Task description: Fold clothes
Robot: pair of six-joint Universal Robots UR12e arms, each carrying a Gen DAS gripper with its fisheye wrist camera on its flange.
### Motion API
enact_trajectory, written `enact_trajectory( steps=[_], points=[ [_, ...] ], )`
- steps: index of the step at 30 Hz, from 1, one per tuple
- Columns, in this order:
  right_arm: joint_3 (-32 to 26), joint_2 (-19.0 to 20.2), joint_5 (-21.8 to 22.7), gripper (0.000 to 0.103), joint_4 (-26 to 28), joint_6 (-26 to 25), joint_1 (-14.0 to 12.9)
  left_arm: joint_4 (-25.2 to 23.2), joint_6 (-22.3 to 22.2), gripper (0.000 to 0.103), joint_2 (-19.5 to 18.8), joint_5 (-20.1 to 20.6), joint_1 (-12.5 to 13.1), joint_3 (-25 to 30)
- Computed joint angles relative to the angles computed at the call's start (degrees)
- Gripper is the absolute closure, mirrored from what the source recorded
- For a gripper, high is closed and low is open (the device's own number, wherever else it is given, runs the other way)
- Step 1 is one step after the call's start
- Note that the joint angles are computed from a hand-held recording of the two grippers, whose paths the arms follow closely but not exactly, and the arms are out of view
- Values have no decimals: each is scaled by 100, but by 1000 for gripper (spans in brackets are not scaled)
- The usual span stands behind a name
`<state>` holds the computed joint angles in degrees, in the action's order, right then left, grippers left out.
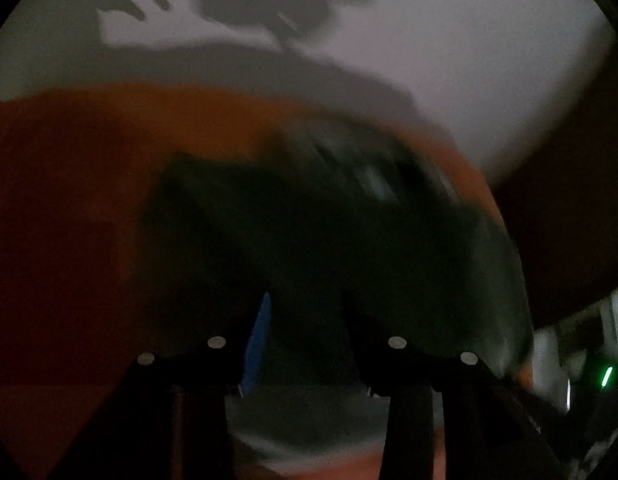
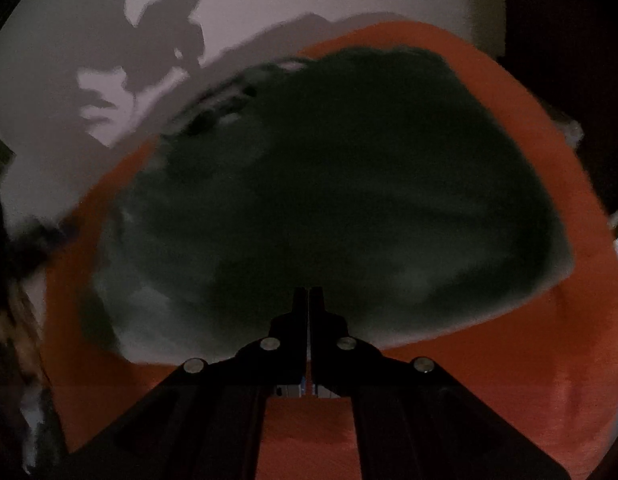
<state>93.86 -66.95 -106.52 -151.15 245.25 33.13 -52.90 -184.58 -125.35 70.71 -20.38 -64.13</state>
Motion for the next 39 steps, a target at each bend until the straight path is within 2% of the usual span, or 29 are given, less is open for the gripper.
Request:
enact_trajectory(
  steps=[1,3,6,7,9,10,13,16,19,20,23,24,27,30,33,34,36,39],
  points=[
    [29,50,86,103,-336,7,-17,-195,0,62,14,-56,-58,-43],
    [-55,194,283,103,-614,-100,-52,-306,-34,62,81,-229,-142,-277],
    [-238,342,500,103,-325,-402,-71,84,-156,63,146,277,-292,-581],
    [-284,386,561,103,-171,-447,-71,244,-160,63,183,237,-275,-693],
    [-111,327,659,103,-297,-435,-117,306,-26,63,238,150,-217,-809],
    [-31,247,540,103,-219,-404,-134,298,64,63,252,149,-184,-839],
    [308,-85,199,103,102,-44,-231,264,274,62,310,593,-143,-939],
    [410,-368,73,103,804,327,-301,-185,58,62,454,1023,73,-1012],
    [29,-386,102,101,1341,113,-196,-370,-301,62,665,812,354,-1156],
    [-136,-351,118,101,1467,-10,-147,-453,-326,62,732,865,394,-1175],
    [-1154,11,86,101,2438,-314,139,-859,-276,60,895,928,476,-1148],
    [-1334,80,82,101,2568,-313,204,-1041,-231,59,941,919,497,-1115],
    [-2187,446,-99,101,3076,-218,493,-1191,43,58,1104,861,497,-1121],
    [-2966,739,-502,101,3523,128,853,-985,544,52,1598,992,535,-1473],
    [-3493,897,-908,101,3870,353,1170,-640,817,44,2109,1098,572,-1846],
    [-3705,963,-1066,101,4019,436,1291,-547,878,43,2272,1024,605,-1975],
    [-3887,936,-1383,101,4241,618,1574,-390,1034,41,2695,899,680,-2313],
    [-4142,952,-1685,98,4591,771,1946,-288,1228,40,3392,1184,656,-2864]
  ],
)
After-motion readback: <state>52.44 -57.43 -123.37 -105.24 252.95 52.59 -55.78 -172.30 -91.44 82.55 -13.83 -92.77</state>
